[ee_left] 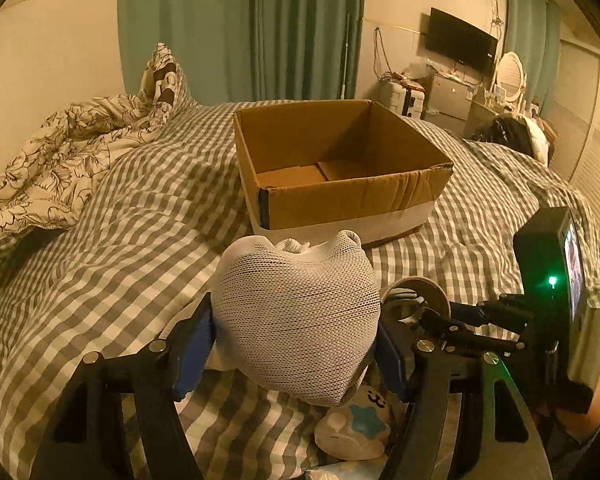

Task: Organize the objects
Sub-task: 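Grasp the white sock with the left gripper while the right grasps the tape roll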

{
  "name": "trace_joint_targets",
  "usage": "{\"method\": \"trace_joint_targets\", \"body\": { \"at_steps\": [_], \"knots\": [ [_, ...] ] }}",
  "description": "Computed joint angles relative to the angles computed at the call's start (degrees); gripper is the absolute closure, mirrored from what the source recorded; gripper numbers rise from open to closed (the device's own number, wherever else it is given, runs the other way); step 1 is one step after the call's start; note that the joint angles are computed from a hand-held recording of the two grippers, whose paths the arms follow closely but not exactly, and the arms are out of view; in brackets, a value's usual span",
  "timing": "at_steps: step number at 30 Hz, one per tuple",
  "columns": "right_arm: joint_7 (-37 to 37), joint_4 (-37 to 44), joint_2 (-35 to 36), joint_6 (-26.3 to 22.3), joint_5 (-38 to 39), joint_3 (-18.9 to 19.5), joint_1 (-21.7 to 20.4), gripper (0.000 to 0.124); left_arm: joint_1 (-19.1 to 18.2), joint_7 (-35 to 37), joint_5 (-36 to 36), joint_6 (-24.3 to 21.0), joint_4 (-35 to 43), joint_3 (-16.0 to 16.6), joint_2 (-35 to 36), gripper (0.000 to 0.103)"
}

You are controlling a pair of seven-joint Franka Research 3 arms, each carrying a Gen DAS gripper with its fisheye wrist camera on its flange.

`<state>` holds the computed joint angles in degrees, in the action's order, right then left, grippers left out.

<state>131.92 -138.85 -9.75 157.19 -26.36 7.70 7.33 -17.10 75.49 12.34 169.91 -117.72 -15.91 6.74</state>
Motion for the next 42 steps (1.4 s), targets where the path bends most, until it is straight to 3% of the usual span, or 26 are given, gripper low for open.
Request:
{"method": "trace_joint_targets", "body": {
  "at_steps": [3, 12, 20, 26, 30, 31, 36, 42],
  "knots": [
    [1.77, -0.22, -1.73, -2.26, -3.20, 1.11, -0.27, 0.113, 0.02, 0.41, -1.08, -0.69, -0.26, -0.36, -0.91, 0.030],
    [1.34, -1.88, -13.25, -2.50, -4.75, 3.95, -3.17, 0.115, -0.83, 0.62, -3.22, 0.84, -1.22, -0.21, -5.86, 0.030],
    [-4.36, 4.10, -15.38, -1.43, -5.06, 5.66, -7.97, 0.115, -1.54, 5.73, -6.48, 0.73, 7.71, -0.50, -2.83, 0.030],
    [-5.97, 11.10, -10.43, 1.03, -6.72, 6.28, -11.10, 0.115, -4.24, -1.04, 3.83, -2.56, 21.89, 1.77, 6.40, 0.030],
    [-5.60, 18.69, -3.70, 0.57, -9.88, 5.19, -11.58, 0.115, -6.29, -3.95, 8.73, -7.43, 35.62, 2.92, 15.78, 0.030],
    [-4.79, 20.40, -1.91, 0.35, -11.15, 4.76, -11.52, 0.115, -8.09, -3.37, 8.48, -8.86, 40.19, 4.59, 19.05, 0.030],
    [-4.14, 28.19, 7.77, -1.66, -12.59, 1.32, -9.65, 0.115, -9.23, 0.14, 8.98, -14.52, 54.69, 4.08, 30.73, 0.030],
    [-5.94, 31.87, 15.43, -0.76, -9.06, -3.49, -6.40, 0.115, -9.73, 7.09, 3.91, -20.41, 64.54, 2.86, 39.57, 0.030]
  ]
}}
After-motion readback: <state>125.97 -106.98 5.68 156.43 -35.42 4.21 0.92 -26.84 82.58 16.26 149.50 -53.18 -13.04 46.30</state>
